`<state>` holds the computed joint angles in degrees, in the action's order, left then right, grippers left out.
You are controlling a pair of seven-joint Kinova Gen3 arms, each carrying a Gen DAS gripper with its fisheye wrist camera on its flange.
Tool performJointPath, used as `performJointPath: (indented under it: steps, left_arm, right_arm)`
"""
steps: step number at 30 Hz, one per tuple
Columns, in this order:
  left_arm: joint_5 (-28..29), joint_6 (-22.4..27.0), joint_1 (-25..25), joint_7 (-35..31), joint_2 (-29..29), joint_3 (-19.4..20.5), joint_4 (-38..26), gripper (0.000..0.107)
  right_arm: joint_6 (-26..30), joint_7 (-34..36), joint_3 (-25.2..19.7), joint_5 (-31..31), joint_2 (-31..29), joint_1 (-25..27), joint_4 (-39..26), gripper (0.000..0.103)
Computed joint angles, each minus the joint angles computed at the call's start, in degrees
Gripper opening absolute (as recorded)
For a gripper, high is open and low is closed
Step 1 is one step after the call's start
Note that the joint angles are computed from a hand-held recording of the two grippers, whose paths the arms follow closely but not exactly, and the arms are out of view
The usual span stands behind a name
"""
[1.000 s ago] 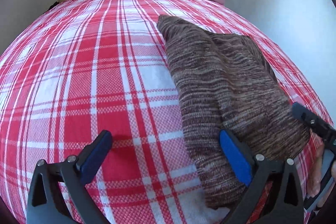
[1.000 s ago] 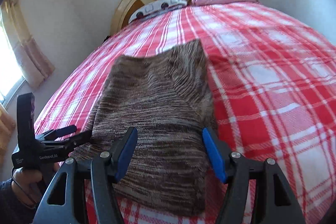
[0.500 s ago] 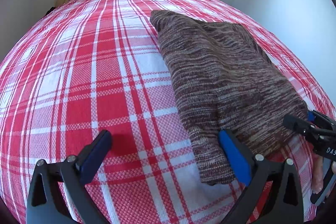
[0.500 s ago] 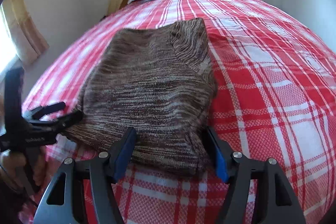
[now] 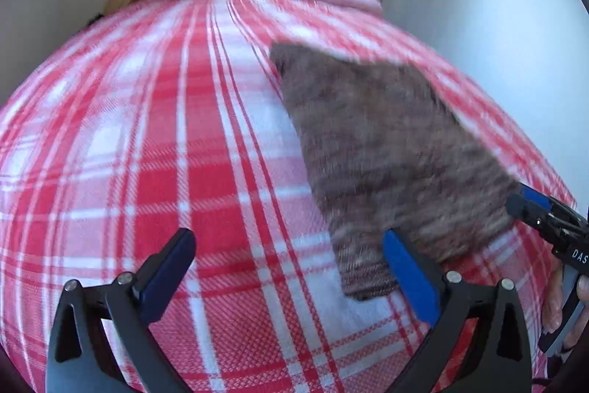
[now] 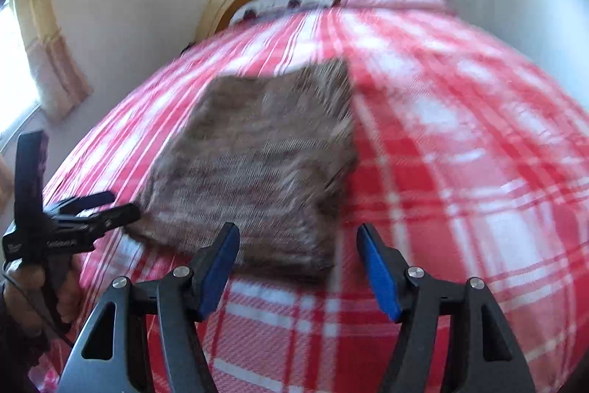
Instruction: Fold small clothes
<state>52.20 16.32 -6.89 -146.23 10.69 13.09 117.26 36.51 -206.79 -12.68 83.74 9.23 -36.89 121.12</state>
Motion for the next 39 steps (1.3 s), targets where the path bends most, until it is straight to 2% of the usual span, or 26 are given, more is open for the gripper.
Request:
performJointPath:
  steps: [1,3,5,8,10,13,15,18,21,23,27,30,32,37,39]
  left_arm:
    - [1.5,-0.6,-1.8,-1.0,-0.7,2.0,0.3,0.103]
    - [1.8,-0.6,-2.2,-0.4,-0.7,2.9,-0.4,0.103]
    - [-1.6,1.7,1.3,3.3,0.6,-0.3,-2.8,0.103]
    - [-7.8,4.1,6.8,10.2,3.7,-4.7,-6.9,0.103]
    - [-10.9,5.2,7.6,14.0,5.1,-5.0,-8.4,0.103]
    - [-15.9,7.0,6.8,19.3,7.9,-4.0,-10.5,0.103]
    - [-15.8,6.4,4.5,18.8,8.2,-1.2,-10.3,0.103]
    - [-16.6,5.6,3.3,18.9,8.1,0.5,-9.9,0.103]
    - [-17.3,5.4,2.8,19.2,8.1,1.3,-9.8,0.103]
    - [-18.3,5.8,3.2,20.1,8.3,1.2,-10.3,0.103]
    - [-21.4,6.2,4.5,22.9,8.9,0.3,-11.5,0.103]
    - [-21.5,5.8,3.7,22.7,8.9,1.3,-11.3,0.103]
    - [-20.8,5.4,2.7,22.0,9.0,2.3,-11.0,0.103]
    - [-21.4,5.4,2.9,22.2,9.0,2.3,-11.0,0.103]
    - [-22.1,5.1,3.5,22.7,8.8,1.9,-10.9,0.103]
  right_arm:
    - [-0.2,1.6,-2.6,0.7,-0.7,2.7,-0.2,0.067]
    - [-2.4,6.2,-7.2,0.8,-1.2,8.0,-1.8,0.067]
    - [-7.0,10.9,-9.4,-2.6,-0.8,13.3,-4.6,0.067]
    - [-14.0,17.9,-9.7,-9.6,0.1,21.2,-8.6,0.067]
    - [-16.3,22.6,-11.2,-14.2,2.1,26.5,-11.0,0.067]
    - [-15.3,29.5,-17.3,-19.5,6.6,34.5,-14.9,0.067]
    - [-14.3,34.2,-22.3,-22.0,10.8,39.8,-17.6,0.067]
    - [-13.5,41.2,-30.1,-26.5,15.9,47.8,-21.2,0.067]
    - [-14.9,48.1,-37.7,-31.5,20.1,55.7,-23.7,0.067]
    - [-13.8,52.0,-43.0,-32.9,23.6,60.2,-25.8,0.067]
    - [-7.4,52.5,-53.1,-26.5,31.1,64.0,-30.6,0.067]
    - [-5.3,51.6,-58.3,-22.7,35.4,66.1,-32.3,0.067]
    - [-6.9,52.0,-59.3,-22.0,37.1,66.9,-32.8,0.067]
    - [-8.8,57.0,-59.0,-25.2,39.4,66.8,-34.7,0.066]
    - [-10.2,58.8,-59.1,-26.6,40.2,67.5,-34.6,0.060]
